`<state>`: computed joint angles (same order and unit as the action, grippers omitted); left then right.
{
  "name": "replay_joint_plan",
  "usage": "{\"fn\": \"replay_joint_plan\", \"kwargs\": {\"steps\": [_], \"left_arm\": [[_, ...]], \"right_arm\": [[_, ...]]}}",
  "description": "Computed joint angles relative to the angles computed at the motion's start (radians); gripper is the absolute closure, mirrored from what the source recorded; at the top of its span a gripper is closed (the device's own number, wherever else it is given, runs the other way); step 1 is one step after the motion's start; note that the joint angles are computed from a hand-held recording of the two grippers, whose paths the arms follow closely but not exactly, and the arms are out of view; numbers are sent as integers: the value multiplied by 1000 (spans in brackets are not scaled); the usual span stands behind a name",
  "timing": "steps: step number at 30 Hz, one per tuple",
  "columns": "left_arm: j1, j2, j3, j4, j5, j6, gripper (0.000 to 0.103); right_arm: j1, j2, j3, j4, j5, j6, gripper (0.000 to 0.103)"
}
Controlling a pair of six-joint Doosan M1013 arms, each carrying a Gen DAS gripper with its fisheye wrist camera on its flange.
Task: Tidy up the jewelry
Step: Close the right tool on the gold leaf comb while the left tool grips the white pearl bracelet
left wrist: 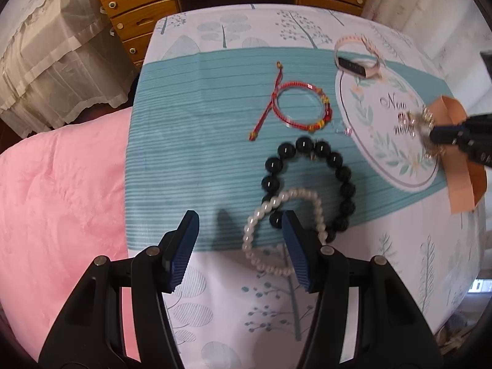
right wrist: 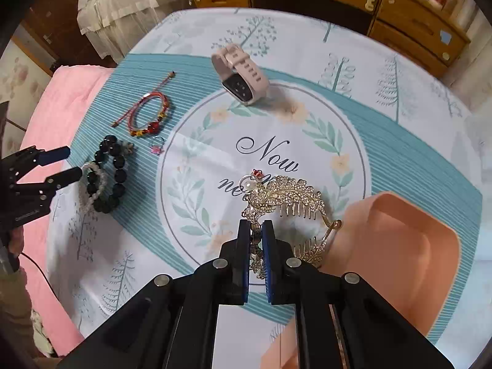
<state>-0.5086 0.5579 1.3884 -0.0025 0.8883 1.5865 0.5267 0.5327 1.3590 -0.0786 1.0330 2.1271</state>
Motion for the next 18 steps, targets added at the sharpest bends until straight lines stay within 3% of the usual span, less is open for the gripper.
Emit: {"fn": "replay_joint_plan", "kwargs": {"steps": [5,7,9,18], "left_arm": [[0,-6,19,-17,-21,68,52],[-5,-8,25,-18,-31,100,56],[-7,-5,23,-26,-29,127,69],[12,13,6,-88,10,163,71]], "right_arm": [[9,-21,5,3,-21,12,96],[8,-30,15,12,-29,4,96],[13,-33,17,18,-31,4,96],[22,-41,26,14,-45,23,96]]}}
